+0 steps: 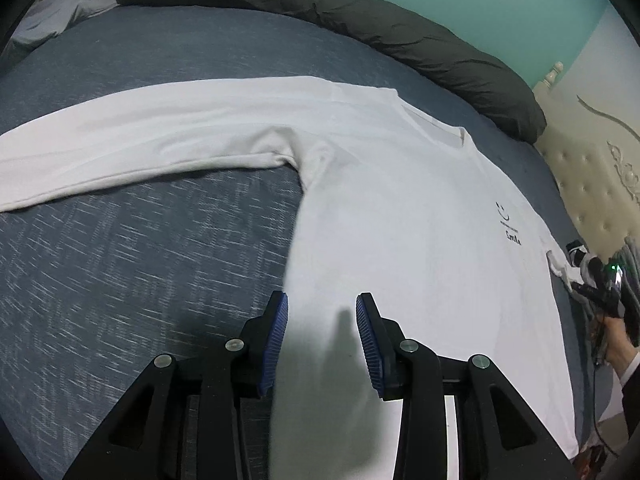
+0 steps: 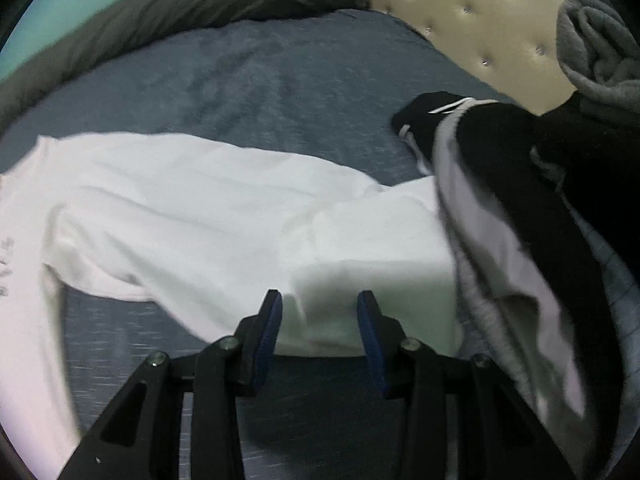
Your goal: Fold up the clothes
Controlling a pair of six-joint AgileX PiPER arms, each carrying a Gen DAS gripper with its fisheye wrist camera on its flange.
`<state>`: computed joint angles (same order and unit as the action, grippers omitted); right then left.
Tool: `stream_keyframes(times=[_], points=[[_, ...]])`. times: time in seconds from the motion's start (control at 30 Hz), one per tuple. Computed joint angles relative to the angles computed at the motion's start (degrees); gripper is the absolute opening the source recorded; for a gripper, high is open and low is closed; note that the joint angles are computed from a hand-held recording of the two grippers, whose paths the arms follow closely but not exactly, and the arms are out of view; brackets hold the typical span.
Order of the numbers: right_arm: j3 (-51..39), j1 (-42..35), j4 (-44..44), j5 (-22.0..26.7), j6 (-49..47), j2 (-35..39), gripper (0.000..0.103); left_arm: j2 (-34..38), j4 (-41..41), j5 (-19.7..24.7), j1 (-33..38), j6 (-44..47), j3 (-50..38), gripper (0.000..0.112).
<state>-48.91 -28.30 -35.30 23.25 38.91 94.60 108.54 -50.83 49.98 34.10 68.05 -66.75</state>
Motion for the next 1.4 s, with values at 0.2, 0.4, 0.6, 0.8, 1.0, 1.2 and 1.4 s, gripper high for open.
stream_keyframes(times=[0.2,0.4,0.6,0.8,1.0,1.2,1.4], points=[[0.7,-1.4,-3.4,-1.0,1.1,-1.4,0.007,-1.2,-2.4,0.2,0.6,2.6,2.6,0.039],[0.5,-4.0,9.6,-3.5,-12.9,-5.4,0.006,-1.3,-3.2,1.1,1.6,3.3,3.4,0.039],[-4.4,-6.2,35.3,0.9,-35.4,-10.1,0.006,-1.8,-3.4,2.7,2.0,4.8,4.2,0.039],[-12.8,-0.7,36.3,7.4,-34.1,-12.1,0.005,-2.6,-4.8,4.6,2.5,5.8,4.7,0.039],[-23.7,9.9,34.0,13.4,-27.4,-11.8,0.005,-3.6,-5.3,4.6,2.6,7.2,6.8,0.039],[-35.4,26.3,34.2,16.8,-23.2,-7.5,0.005,-3.8,-6.3,6.0,3.5,7.9,6.9,0.039],[-42.5,40.8,34.9,16.7,-19.3,-0.7,0.005,-3.1,-6.5,6.6,3.7,7.4,6.3,0.039]])
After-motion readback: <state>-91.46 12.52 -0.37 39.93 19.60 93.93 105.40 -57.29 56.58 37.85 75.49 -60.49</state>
